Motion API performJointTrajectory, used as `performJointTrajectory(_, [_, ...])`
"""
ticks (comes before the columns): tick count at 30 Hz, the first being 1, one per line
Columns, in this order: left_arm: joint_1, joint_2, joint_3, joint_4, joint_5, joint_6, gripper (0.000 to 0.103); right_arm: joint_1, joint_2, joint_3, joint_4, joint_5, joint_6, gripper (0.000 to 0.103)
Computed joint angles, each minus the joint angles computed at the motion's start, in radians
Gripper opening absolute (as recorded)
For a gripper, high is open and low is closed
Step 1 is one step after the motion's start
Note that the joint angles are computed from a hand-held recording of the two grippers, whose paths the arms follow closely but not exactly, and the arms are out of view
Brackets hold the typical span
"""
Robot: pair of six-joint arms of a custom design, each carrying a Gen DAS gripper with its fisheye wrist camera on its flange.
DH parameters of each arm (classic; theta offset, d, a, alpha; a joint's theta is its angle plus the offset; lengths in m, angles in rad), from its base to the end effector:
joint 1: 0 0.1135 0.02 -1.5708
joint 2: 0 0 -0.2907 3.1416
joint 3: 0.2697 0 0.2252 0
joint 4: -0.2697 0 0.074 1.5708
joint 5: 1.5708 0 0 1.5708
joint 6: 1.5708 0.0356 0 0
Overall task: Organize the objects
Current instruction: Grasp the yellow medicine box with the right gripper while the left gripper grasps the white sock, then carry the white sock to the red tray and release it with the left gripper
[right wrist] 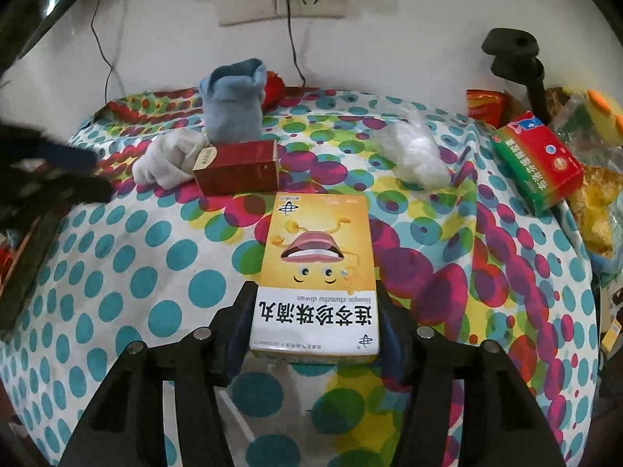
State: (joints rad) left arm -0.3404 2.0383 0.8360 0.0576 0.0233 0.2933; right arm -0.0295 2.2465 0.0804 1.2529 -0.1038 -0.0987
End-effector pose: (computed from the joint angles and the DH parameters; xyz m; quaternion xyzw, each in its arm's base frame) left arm 0.3112 -0.1111 0.0923 0.3069 0.9279 -0.0164 0.2111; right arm 0.1967 -0.0021 0.0404 -0.0494 0.9440 0.0283 0.3250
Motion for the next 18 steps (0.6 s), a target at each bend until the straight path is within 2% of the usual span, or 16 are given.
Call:
performJointTrajectory(4, [0.005,0.077,0.121,-0.053,0.002,0.022,0.052,-0.025,0.004,0.0,0.002,-0.036,-0.011,0.058])
performJointTrajectory(9, [0.003,0.188,0.244,-0.114,0.036,-0.024,0.052,-0.013,0.008,0.007,-0.003,-0.035,-0.012,0.063])
performJointTrajectory(13, [-0.034,0.213,0.208,-0.024,-0.049,-0.045,0.051,-0.002,0.015,0.002,0.01,-0.025,-0.008,0.064])
performJointTrajectory(14, [-0.033,0.209,0.195,-0.015,-0.042,-0.048,0.05,-0.001,0.017,0.003,0.011,-0.025,-0.007,0.064])
performJointTrajectory(15, [-0.03,0.199,0.178,0.003,-0.03,-0.054,0.039,0.005,0.019,0.003,0.013,-0.02,-0.004,0.064])
performJointTrajectory(16, [-0.02,0.185,0.161,0.011,-0.006,-0.065,0.035,0.003,0.021,0.004,0.013,-0.02,-0.008,0.064])
performJointTrajectory(18, [0.002,0.172,0.167,-0.033,0.049,-0.081,0.033,0.012,0.019,0.005,0.01,-0.008,-0.009,0.065])
